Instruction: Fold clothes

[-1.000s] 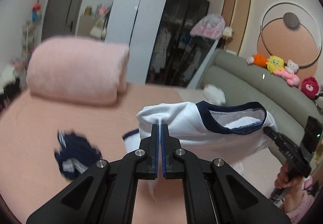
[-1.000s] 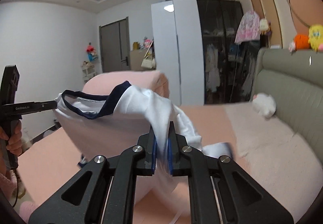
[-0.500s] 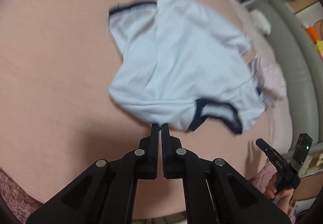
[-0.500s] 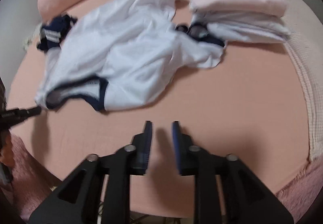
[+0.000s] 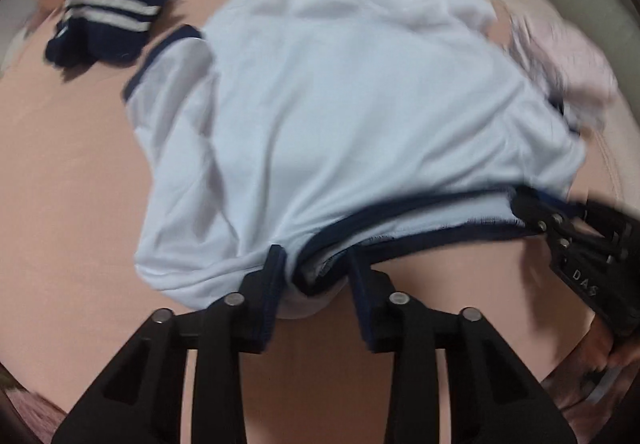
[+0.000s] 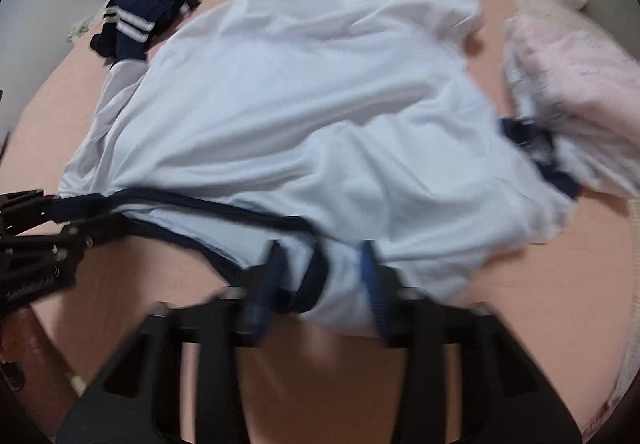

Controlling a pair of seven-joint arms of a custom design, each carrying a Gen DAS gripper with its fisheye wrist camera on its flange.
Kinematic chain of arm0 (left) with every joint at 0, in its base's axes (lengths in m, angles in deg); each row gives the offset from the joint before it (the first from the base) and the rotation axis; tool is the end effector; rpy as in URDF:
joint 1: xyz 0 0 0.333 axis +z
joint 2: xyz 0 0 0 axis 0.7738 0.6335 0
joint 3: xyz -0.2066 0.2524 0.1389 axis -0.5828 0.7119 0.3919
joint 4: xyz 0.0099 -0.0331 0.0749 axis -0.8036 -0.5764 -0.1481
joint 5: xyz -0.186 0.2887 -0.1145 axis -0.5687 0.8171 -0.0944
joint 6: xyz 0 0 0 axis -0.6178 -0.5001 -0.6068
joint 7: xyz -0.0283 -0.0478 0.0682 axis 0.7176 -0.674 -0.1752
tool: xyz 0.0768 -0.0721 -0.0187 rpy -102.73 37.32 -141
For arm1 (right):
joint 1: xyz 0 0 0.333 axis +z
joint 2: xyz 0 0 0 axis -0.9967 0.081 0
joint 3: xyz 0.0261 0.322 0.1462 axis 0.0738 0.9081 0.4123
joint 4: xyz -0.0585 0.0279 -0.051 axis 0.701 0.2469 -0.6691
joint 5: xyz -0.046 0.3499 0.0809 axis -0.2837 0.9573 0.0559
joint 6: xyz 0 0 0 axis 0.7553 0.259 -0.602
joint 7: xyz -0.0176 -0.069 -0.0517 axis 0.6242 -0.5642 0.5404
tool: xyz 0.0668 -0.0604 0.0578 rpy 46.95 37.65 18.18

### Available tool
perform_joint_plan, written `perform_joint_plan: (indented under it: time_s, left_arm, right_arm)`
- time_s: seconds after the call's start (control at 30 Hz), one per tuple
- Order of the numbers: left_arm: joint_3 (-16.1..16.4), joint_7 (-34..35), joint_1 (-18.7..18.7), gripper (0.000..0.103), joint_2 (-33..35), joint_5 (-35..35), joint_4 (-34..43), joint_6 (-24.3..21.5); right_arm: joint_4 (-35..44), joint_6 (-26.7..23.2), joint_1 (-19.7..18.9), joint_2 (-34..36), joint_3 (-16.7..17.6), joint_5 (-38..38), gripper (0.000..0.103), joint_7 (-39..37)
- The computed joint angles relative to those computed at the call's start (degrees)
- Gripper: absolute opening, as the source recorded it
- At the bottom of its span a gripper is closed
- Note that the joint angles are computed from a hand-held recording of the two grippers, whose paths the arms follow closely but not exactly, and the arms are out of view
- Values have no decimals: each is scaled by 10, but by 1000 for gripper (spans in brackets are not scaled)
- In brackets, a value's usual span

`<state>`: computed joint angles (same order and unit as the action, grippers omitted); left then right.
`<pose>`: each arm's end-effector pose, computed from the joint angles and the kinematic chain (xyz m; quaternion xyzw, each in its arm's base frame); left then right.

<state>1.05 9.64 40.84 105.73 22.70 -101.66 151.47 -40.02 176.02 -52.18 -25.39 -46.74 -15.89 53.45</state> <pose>0.7350 -0.2071 0.4382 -0.5511 0.8105 -0.1924 0.0497 0.6484 0.4181 0.4401 -0.6352 0.7376 -0.1604 0.1636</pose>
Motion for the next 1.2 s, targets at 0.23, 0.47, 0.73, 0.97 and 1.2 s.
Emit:
perform_joint_plan:
  time_s: [0.23, 0.47, 0.73, 0.97, 1.2]
  left_arm:
    - [-27, 19, 36, 8, -69, -68, -98, 60]
    - [-30, 29, 46, 5, -119, -118, -210, 40]
    - [-61, 64, 104, 51, -109, -281, -187, 11]
    - [-59, -10, 108, 56, -48, -324, -120, -3]
    - [-19, -90, 76, 13, -44, -214, -90, -44]
  right_arm:
    - [-113, 29, 20, -89, -7, -51, 5, 69]
    - [-187, 35, 13, -122, 29, -29, 5, 97]
    - [-272, 151, 0, -179, 31, -39, 23, 148]
    - [-352, 214, -4, -224, -9, -124, 39, 353]
    - [-354, 192, -51, -206, 38, -48, 39, 287]
